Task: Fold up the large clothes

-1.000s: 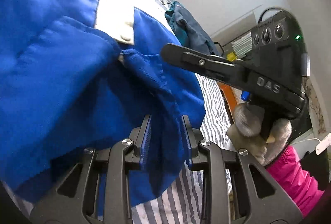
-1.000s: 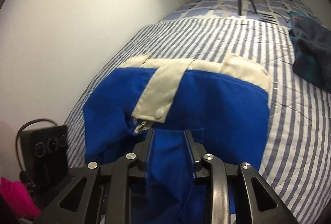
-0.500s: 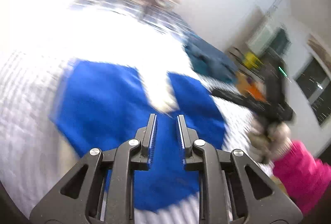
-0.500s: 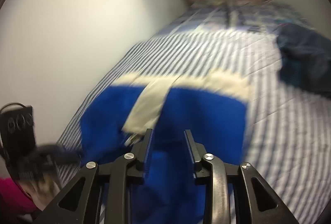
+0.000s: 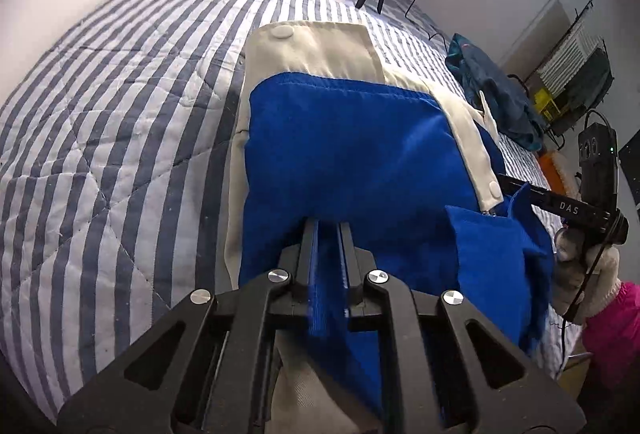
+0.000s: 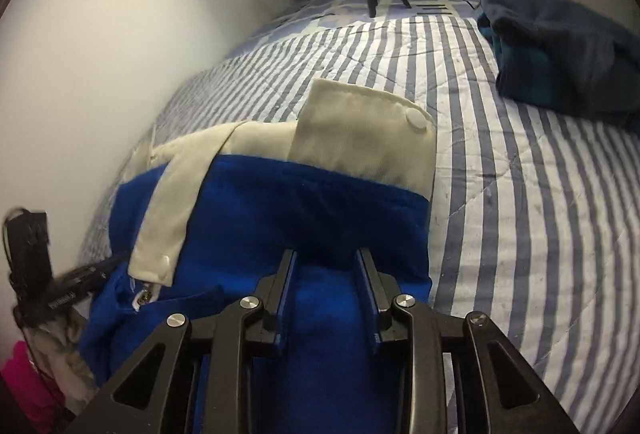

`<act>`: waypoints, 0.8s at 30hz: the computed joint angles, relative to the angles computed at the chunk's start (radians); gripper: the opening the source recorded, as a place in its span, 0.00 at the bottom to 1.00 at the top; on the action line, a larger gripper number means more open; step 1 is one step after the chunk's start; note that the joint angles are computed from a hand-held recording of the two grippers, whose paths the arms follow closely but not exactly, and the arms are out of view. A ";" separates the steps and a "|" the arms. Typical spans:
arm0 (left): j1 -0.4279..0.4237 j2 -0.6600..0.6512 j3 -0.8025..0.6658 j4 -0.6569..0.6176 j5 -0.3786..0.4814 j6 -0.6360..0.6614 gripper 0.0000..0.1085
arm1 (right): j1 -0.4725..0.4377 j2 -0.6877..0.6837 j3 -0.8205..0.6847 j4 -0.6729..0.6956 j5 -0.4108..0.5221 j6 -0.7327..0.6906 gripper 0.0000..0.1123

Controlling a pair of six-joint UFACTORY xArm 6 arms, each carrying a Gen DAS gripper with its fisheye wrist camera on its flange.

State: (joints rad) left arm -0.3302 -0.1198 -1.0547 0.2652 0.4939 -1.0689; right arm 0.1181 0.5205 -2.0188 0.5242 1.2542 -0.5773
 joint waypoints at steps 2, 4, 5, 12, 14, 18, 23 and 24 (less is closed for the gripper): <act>0.009 -0.014 -0.013 -0.063 0.013 0.053 0.10 | -0.012 0.017 -0.060 0.006 0.058 -0.002 0.29; 0.017 -0.058 0.009 -0.081 0.005 0.039 0.27 | -0.046 -0.009 -0.043 0.071 0.063 -0.039 0.38; 0.023 -0.078 0.025 -0.115 -0.023 0.054 0.50 | -0.059 -0.042 0.004 0.088 0.029 -0.060 0.49; 0.063 -0.147 0.139 -0.438 -0.153 0.187 0.78 | -0.156 -0.069 0.055 0.132 0.063 -0.107 0.77; 0.070 -0.152 0.169 -0.573 -0.182 0.262 0.78 | -0.181 -0.024 0.003 0.145 0.138 -0.080 0.77; 0.073 -0.146 0.211 -0.755 -0.225 0.349 0.78 | -0.203 0.062 -0.094 0.175 0.269 -0.033 0.77; 0.064 -0.145 0.228 -0.817 -0.255 0.417 0.78 | -0.205 0.111 -0.123 0.214 0.318 -0.020 0.78; 0.065 -0.139 0.222 -0.818 -0.253 0.424 0.78 | -0.205 0.118 -0.125 0.229 0.318 -0.019 0.78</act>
State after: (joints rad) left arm -0.2650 -0.2591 -0.8325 -0.5529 0.2413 -0.6447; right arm -0.0872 0.6389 -2.1443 0.7536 1.5724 -0.5966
